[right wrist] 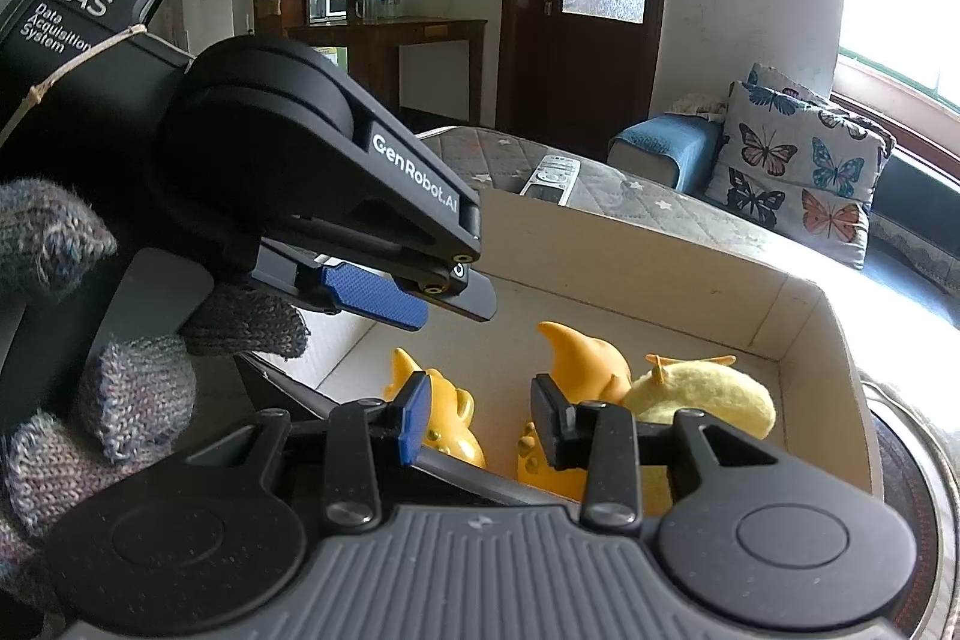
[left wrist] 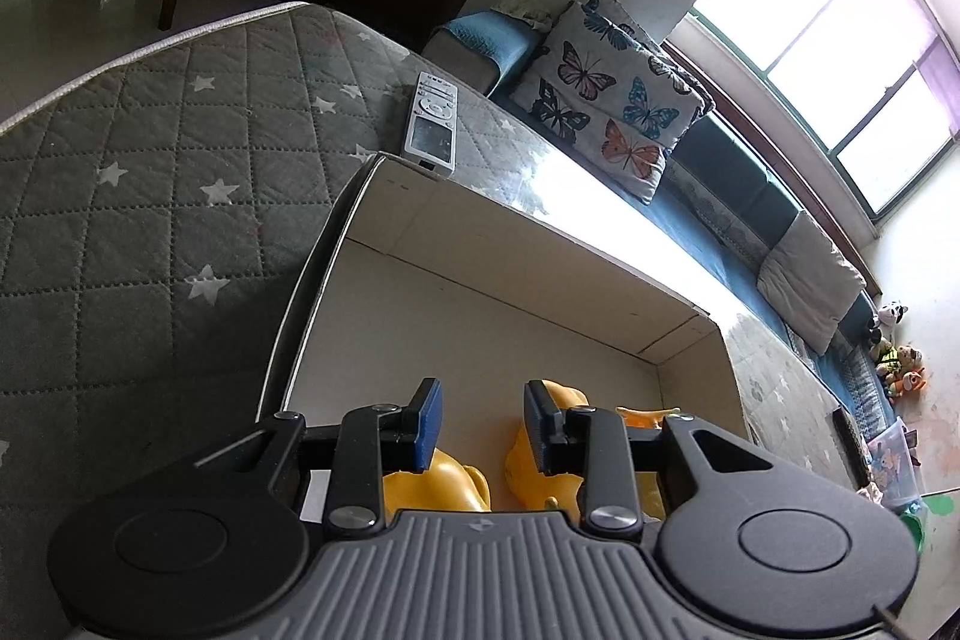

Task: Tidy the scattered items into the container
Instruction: 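Open the left gripper to release the duck in the box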

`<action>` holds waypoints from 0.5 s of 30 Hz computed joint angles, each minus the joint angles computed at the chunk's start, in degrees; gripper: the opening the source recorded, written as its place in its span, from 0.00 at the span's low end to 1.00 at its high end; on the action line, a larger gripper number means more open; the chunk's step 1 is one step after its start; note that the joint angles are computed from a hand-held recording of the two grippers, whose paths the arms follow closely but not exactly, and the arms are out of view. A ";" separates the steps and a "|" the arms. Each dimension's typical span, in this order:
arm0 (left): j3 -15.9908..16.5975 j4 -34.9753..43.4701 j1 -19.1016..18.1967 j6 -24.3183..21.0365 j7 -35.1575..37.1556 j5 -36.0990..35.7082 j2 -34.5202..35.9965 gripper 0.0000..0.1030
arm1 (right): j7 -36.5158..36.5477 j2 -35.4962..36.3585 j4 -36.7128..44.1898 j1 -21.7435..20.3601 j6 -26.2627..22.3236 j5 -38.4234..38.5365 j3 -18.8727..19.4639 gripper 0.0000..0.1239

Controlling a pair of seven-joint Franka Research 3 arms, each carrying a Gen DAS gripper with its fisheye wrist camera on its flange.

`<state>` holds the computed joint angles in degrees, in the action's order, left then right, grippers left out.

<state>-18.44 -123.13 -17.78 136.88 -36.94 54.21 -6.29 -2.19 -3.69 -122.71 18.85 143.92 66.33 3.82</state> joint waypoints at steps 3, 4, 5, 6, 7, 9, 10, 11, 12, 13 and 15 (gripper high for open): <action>-0.21 0.21 -0.19 -0.36 -0.07 0.22 0.00 0.32 | -0.38 -0.50 -0.43 0.00 0.10 0.41 -0.07 0.32; -0.29 0.32 -0.28 -0.52 -0.05 0.29 0.03 0.32 | -0.62 -0.60 -0.51 0.02 0.21 0.66 -0.11 0.35; -0.36 0.42 -0.40 -0.68 0.04 0.29 0.03 0.32 | -0.81 -0.74 -0.63 0.02 0.25 0.88 -0.17 0.36; -0.43 0.50 -0.52 -0.88 0.17 0.22 0.01 0.32 | -0.98 -0.90 -0.75 0.01 0.28 1.08 -0.23 0.37; -0.51 0.62 -0.64 -1.16 0.26 0.20 -0.01 0.32 | -1.13 -1.08 -0.90 0.01 0.32 1.26 -0.29 0.38; -0.70 0.85 -0.90 -1.75 0.38 0.31 -0.06 0.32 | -1.40 -1.47 -1.22 0.00 0.38 1.59 -0.44 0.39; -0.80 0.96 -1.03 -2.04 0.44 0.38 -0.10 0.32 | -1.54 -1.68 -1.39 -0.01 0.38 1.74 -0.52 0.40; -0.91 1.12 -1.17 -2.41 0.54 0.48 -0.10 0.32 | -1.62 -1.91 -1.57 -0.02 0.38 1.88 -0.61 0.40; -1.03 1.32 -1.32 -2.84 0.65 0.59 -0.08 0.32 | -1.70 -2.14 -1.76 -0.03 0.38 2.02 -0.70 0.41; -1.14 1.52 -1.48 -3.23 0.82 0.69 -0.03 0.32 | -1.64 -2.37 -1.92 -0.04 0.29 1.98 -0.78 0.42; -1.33 1.84 -1.85 -3.84 1.10 0.81 0.02 0.32 | -1.82 -2.98 -2.44 -0.06 0.18 2.06 -0.99 0.47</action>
<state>-19.78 -121.29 -19.63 133.04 -35.84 55.02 -6.26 -4.00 -6.67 -125.15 18.79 144.10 68.39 2.83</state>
